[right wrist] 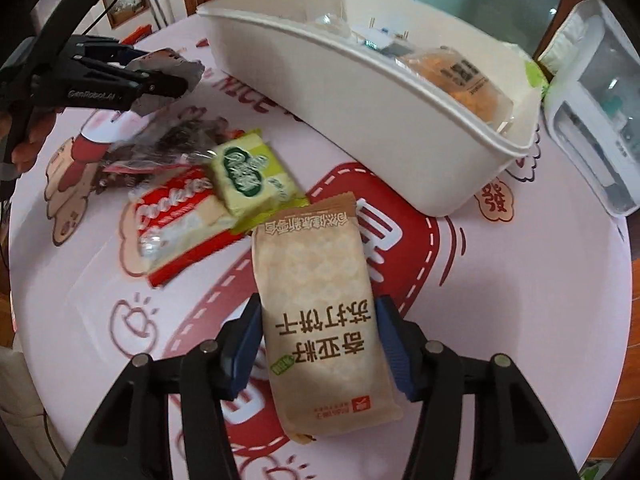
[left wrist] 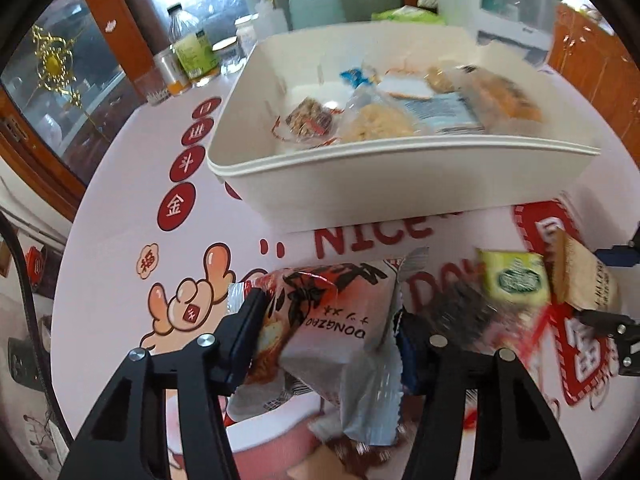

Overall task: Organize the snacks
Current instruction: 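Carry the DONGZAO bag and biscuit bag into the tray and release both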

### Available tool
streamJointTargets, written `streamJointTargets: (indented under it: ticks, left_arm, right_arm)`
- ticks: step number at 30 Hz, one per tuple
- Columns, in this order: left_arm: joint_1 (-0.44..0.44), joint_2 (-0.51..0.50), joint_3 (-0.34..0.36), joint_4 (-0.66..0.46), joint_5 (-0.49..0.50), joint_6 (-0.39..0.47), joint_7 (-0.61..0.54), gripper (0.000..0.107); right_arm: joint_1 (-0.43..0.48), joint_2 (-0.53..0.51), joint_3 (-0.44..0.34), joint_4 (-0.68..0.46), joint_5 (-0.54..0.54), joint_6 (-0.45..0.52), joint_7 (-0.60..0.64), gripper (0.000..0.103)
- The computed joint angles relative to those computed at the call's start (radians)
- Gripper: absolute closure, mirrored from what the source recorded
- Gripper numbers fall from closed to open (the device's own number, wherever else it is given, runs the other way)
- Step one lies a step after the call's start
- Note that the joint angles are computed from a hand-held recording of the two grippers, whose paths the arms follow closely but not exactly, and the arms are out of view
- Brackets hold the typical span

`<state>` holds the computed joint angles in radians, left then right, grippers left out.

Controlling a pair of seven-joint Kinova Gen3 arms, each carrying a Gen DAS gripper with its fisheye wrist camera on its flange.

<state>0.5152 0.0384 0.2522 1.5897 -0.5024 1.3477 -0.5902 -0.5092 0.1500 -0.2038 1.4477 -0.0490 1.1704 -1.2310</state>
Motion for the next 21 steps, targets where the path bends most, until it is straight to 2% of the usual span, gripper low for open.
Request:
streamJointTargets:
  ticks: [4, 9, 13, 21]
  left_arm:
    - [0.039, -0.033, 0.040, -0.031, -0.030, 0.041, 0.008, 0.051]
    - [0.096, -0.044, 0.099, -0.094, -0.083, 0.114, 0.040, 0.051]
    - [0.129, -0.038, 0.118, -0.160, -0.118, 0.169, 0.049, 0.051]
    - [0.178, -0.001, 0.106, -0.335, -0.242, 0.304, 0.013, 0.050]
  right_arm:
    - [-0.024, -0.070, -0.005, 0.042, 0.014, -0.032, -0.082, 0.047]
    - [-0.024, -0.139, -0.040, 0.043, 0.009, -0.030, -0.167, 0.047]
    - [-0.062, -0.133, -0.055, -0.020, 0.045, -0.052, -0.271, 0.047]
    - [-0.067, -0.153, -0.057, -0.126, 0.056, -0.089, -0.380, 0.047]
